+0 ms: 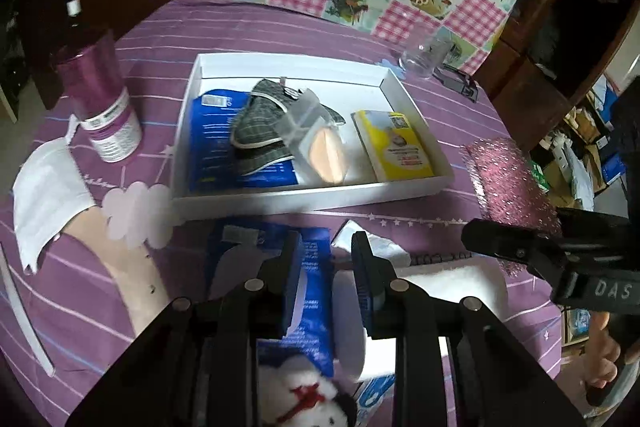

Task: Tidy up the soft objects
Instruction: 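Hold the pink sponge up with the right gripper while the left gripper grasps the lavender puff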

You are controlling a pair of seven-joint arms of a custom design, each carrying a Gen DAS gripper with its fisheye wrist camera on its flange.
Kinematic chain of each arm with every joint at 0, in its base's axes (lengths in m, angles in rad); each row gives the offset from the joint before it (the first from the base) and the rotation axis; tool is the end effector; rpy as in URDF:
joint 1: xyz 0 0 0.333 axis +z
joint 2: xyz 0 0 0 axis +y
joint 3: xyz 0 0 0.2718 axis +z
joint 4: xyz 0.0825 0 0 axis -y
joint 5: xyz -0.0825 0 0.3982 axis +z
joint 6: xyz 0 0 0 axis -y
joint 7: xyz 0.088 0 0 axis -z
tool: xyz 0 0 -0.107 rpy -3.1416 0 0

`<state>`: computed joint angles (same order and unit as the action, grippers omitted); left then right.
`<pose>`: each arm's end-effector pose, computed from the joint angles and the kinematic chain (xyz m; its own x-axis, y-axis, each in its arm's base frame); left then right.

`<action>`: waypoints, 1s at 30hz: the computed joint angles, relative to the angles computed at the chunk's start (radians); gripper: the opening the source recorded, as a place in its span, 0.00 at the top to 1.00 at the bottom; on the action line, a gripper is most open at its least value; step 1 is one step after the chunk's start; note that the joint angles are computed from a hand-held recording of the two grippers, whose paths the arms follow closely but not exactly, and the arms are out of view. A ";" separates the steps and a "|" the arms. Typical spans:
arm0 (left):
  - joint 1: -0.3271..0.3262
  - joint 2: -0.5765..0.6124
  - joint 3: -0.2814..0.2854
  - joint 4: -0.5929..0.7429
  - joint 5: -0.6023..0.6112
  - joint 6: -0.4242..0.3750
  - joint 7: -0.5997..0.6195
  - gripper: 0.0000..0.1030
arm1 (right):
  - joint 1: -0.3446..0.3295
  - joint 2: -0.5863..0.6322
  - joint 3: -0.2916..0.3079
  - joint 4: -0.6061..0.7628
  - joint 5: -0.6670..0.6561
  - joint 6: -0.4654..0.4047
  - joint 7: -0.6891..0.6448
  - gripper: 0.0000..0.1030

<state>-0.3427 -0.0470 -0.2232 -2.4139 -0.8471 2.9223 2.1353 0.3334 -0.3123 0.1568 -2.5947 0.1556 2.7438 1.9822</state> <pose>0.4669 -0.2407 0.3221 -0.4062 -0.8717 0.2741 -0.8187 0.2140 -0.5328 0.4244 0.2170 0.3610 0.0020 -0.9709 -0.2396 -0.9224 0.0908 -0.3754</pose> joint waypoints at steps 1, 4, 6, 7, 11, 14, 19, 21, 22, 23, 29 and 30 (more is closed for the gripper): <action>-0.002 -0.015 0.002 -0.012 -0.030 -0.001 0.024 0.76 | 0.003 0.002 0.002 0.004 -0.002 -0.003 -0.003 0.48; -0.018 -0.058 0.022 -0.051 -0.111 0.002 0.093 0.76 | 0.020 0.018 0.003 0.020 0.006 -0.003 -0.021 0.48; -0.029 -0.072 0.036 -0.070 -0.140 0.020 0.118 0.75 | 0.032 0.037 0.002 0.036 0.014 -0.007 -0.039 0.48; -0.033 -0.077 0.042 -0.079 -0.146 0.030 0.122 0.75 | 0.035 0.047 0.004 0.044 0.014 -0.008 -0.040 0.48; -0.053 -0.070 0.069 -0.085 -0.234 0.034 0.210 0.75 | 0.029 0.081 0.022 0.074 -0.035 -0.029 -0.008 0.48; -0.045 -0.044 0.060 -0.075 -0.264 0.050 0.245 0.75 | 0.031 0.090 0.018 0.080 -0.047 -0.034 0.002 0.48; -0.020 -0.004 0.039 -0.036 -0.441 0.017 0.418 0.71 | 0.017 0.083 0.013 0.069 -0.075 -0.033 0.037 0.48; -0.005 0.020 0.017 -0.028 -0.446 0.039 0.426 0.63 | 0.008 0.083 0.014 0.068 -0.091 -0.036 0.058 0.48; 0.004 0.030 0.008 -0.029 -0.386 0.046 0.375 0.62 | -0.001 0.086 0.018 0.069 -0.108 -0.042 0.079 0.48; 0.012 0.036 0.002 -0.029 -0.358 0.042 0.353 0.62 | -0.012 0.089 0.025 0.072 -0.135 -0.049 0.106 0.48; 0.035 0.027 -0.015 -0.040 -0.452 0.028 0.458 0.47 | -0.015 0.088 0.017 0.071 -0.173 -0.062 0.138 0.48; 0.035 0.027 -0.016 -0.043 -0.445 0.027 0.461 0.44 | -0.015 0.086 0.017 0.070 -0.177 -0.063 0.139 0.48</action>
